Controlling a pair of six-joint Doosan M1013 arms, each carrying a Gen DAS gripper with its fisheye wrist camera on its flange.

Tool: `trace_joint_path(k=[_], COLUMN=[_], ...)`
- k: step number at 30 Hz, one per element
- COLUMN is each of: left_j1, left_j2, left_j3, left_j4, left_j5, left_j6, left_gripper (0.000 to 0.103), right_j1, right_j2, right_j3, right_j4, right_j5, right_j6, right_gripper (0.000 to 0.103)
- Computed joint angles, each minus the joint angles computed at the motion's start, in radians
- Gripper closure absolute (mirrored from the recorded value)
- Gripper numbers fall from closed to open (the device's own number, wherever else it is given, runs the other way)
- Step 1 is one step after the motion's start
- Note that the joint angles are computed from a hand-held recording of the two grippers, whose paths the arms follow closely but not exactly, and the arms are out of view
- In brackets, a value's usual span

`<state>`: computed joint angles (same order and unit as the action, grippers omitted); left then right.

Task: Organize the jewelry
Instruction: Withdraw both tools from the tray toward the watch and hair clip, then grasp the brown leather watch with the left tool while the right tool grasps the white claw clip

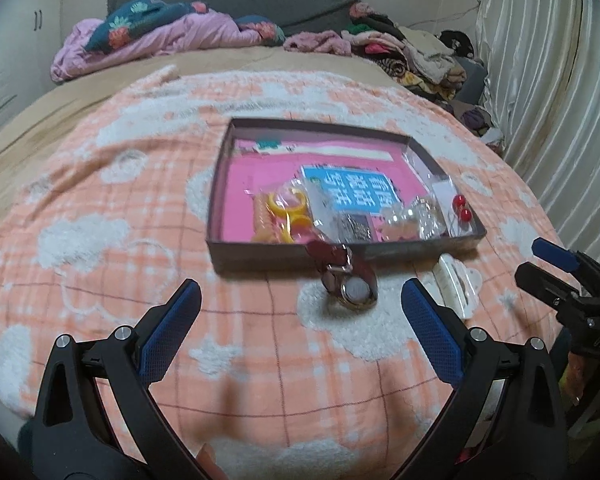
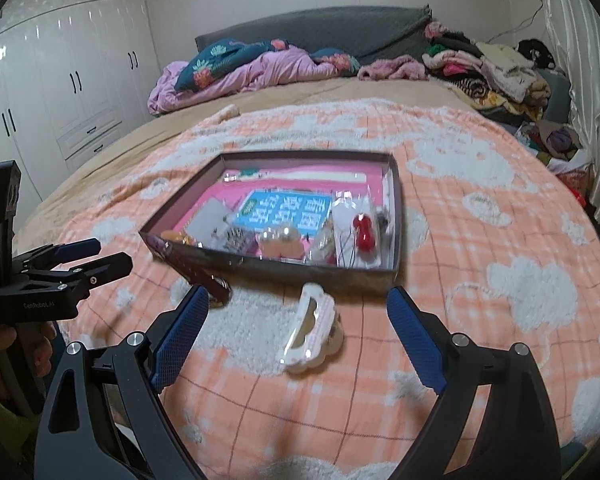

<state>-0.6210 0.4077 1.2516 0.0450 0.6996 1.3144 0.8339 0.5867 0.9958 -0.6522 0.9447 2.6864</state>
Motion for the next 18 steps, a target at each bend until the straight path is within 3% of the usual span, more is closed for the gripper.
trace_joint_path(k=[12,18], left_j1=[0.018,0.022], left_j2=[0.064,0.097], left_j3=[-0.038,-0.071], left_j4=[-0.228,-0.251], left_j5=[0.027,0.035], left_j6=[0.121,0.104], left_gripper=[0.009,0.009], right_j1=[-0.031,-0.042], right_j2=[0.034,0.057], right_j3=[0.008,-0.008], right_j4=[0.11,0.159], right_j5=[0.028,0.032], right_j6=[-0.023,-0.027], right_gripper=[0.014,0.027])
